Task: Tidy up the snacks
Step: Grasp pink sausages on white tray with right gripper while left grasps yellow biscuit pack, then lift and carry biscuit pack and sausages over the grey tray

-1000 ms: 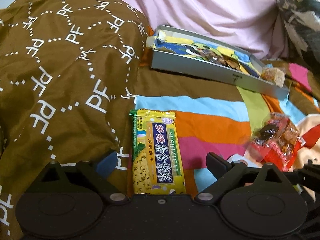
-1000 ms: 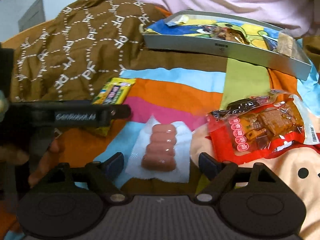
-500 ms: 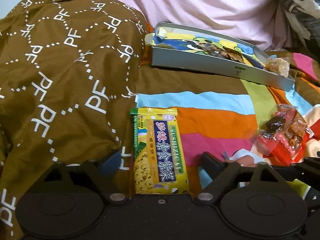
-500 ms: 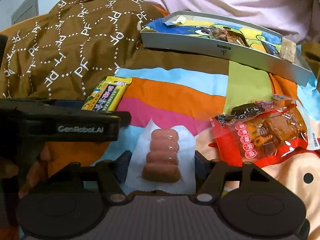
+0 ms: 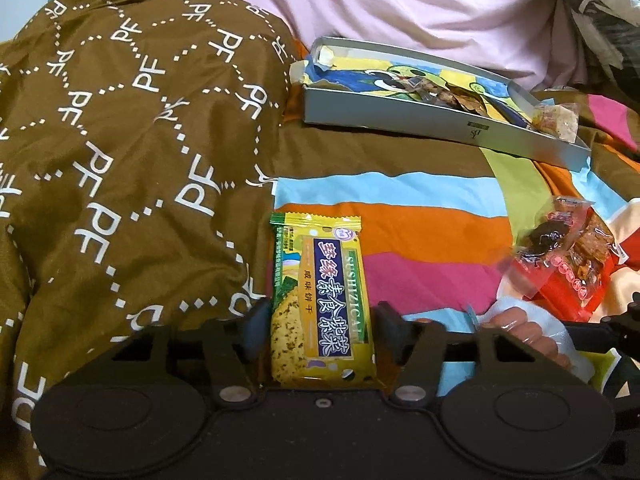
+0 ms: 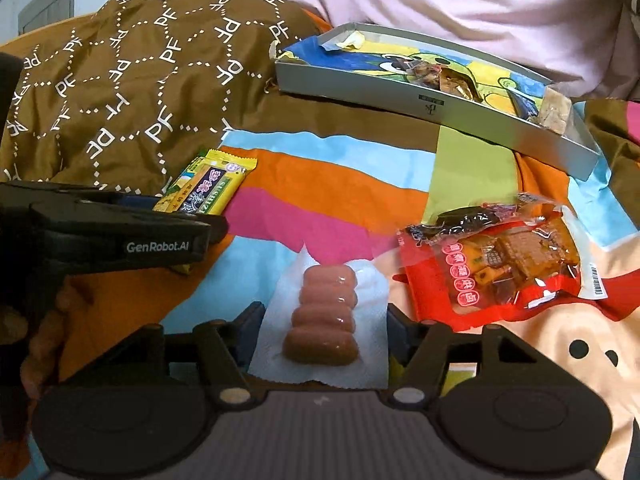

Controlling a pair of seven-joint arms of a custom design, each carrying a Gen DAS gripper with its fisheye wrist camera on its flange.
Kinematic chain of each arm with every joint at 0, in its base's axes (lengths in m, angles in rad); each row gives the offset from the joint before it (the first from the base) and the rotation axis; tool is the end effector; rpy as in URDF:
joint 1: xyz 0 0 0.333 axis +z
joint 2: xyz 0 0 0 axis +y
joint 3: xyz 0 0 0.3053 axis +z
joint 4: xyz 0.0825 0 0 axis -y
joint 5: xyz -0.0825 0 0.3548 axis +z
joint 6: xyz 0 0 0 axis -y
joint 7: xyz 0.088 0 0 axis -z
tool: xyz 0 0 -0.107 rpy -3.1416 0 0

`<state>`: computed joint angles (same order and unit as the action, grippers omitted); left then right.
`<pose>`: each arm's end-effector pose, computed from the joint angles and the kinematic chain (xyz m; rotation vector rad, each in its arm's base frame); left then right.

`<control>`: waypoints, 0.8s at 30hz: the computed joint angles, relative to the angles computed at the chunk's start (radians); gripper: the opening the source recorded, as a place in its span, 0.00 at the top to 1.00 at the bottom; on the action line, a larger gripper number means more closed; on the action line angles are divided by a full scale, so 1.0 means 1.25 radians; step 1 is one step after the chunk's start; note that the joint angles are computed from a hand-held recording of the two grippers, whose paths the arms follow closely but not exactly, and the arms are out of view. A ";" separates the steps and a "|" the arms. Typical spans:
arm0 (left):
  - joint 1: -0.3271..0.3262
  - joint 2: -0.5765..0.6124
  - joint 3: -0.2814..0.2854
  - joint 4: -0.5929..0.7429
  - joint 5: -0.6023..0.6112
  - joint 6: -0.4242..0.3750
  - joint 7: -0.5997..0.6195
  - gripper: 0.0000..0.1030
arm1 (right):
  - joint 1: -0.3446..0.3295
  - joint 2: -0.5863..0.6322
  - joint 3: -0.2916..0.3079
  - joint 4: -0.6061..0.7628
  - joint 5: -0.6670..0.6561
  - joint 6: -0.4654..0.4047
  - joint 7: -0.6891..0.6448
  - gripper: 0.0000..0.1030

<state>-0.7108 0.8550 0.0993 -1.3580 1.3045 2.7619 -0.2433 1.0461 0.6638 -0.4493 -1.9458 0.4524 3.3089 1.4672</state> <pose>0.5627 -0.4673 0.2534 -1.7142 1.6913 -0.9415 0.5333 0.3520 0.2747 -2.0476 1.3327 -0.6625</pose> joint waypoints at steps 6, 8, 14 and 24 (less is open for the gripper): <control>0.013 0.030 -0.022 0.045 -0.074 -0.013 0.133 0.25 | -0.118 -0.012 0.116 0.019 -0.008 0.001 0.013 0.30; 0.004 0.031 -0.009 0.047 -0.084 -0.015 0.131 0.31 | -0.109 -0.011 0.107 0.016 -0.010 0.002 0.015 0.31; -0.015 0.025 -0.002 0.045 -0.110 -0.064 0.138 0.51 | -0.059 -0.006 0.056 0.014 -0.018 -0.011 0.019 0.35; 0.011 0.029 -0.072 0.073 -0.260 -0.062 0.339 0.52 | -0.025 -0.058 0.015 -0.047 -0.074 -0.032 0.017 0.40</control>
